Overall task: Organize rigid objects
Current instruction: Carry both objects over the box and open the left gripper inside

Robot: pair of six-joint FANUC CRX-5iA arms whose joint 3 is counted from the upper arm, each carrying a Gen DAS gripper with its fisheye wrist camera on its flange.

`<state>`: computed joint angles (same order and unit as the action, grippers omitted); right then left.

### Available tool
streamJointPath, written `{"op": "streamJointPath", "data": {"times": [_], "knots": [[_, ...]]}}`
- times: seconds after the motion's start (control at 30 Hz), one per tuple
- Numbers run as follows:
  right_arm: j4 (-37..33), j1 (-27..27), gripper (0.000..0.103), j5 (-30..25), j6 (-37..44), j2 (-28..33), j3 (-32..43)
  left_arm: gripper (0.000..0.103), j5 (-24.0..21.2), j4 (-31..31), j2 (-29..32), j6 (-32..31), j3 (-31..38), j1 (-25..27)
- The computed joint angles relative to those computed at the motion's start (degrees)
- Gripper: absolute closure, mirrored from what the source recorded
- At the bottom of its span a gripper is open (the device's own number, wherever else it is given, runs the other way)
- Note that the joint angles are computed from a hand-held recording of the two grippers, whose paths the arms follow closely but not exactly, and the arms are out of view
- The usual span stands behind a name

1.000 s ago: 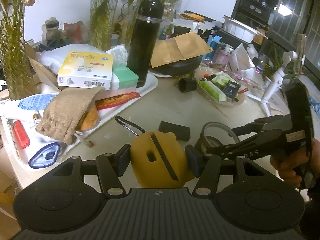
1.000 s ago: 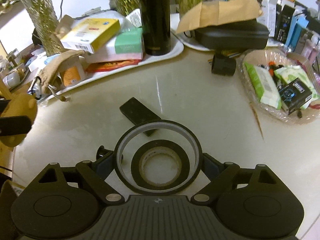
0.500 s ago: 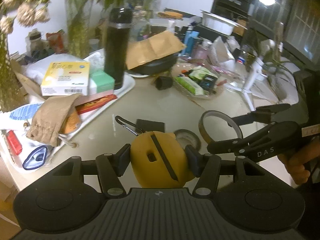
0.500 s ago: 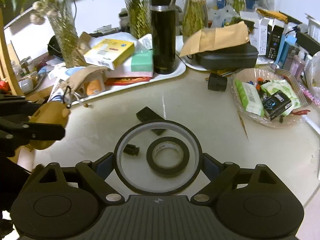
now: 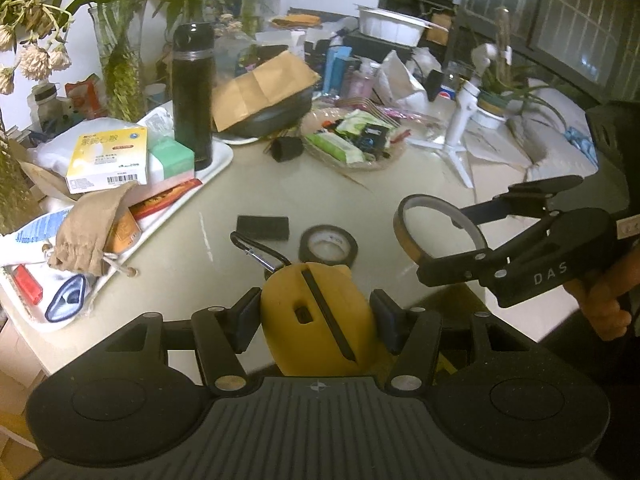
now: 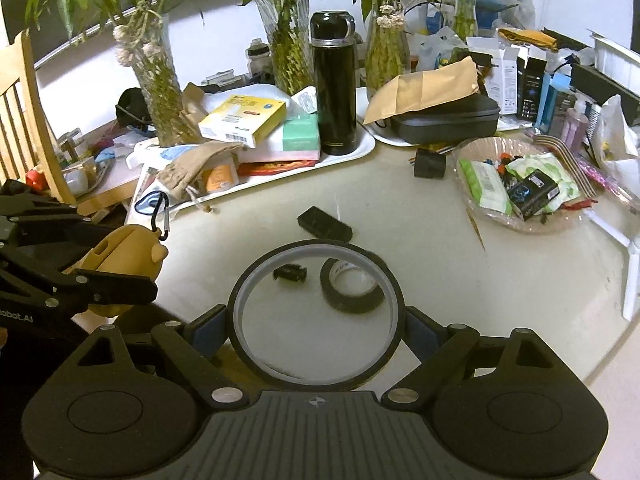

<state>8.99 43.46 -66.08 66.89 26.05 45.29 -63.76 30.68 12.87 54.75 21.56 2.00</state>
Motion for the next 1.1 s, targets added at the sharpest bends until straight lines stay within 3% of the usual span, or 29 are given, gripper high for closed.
{"op": "streamJointPath", "data": {"times": [0.53, 0.87, 1.0, 1.1], "knots": [[2.7, 3.3, 0.011, 5.5, -6.9, -9.8, -14.1, 0.046, -4.7, -1.7, -3.5, -4.6, -4.0, -0.8], [4.1, 4.5, 0.011, 7.3, -9.7, -13.1, -18.4, 0.046, -6.7, -2.4, -3.6, -7.8, -5.2, -1.6], [4.5, 4.9, 0.011, 7.8, -10.8, -14.0, -19.7, 0.032, -6.2, 0.5, -4.2, -8.5, -6.6, -0.8], [4.5, 5.2, 0.011, 7.9, -11.0, -14.5, -20.3, 0.032, -5.5, -0.3, -5.3, -7.8, -7.1, -0.7]]}}
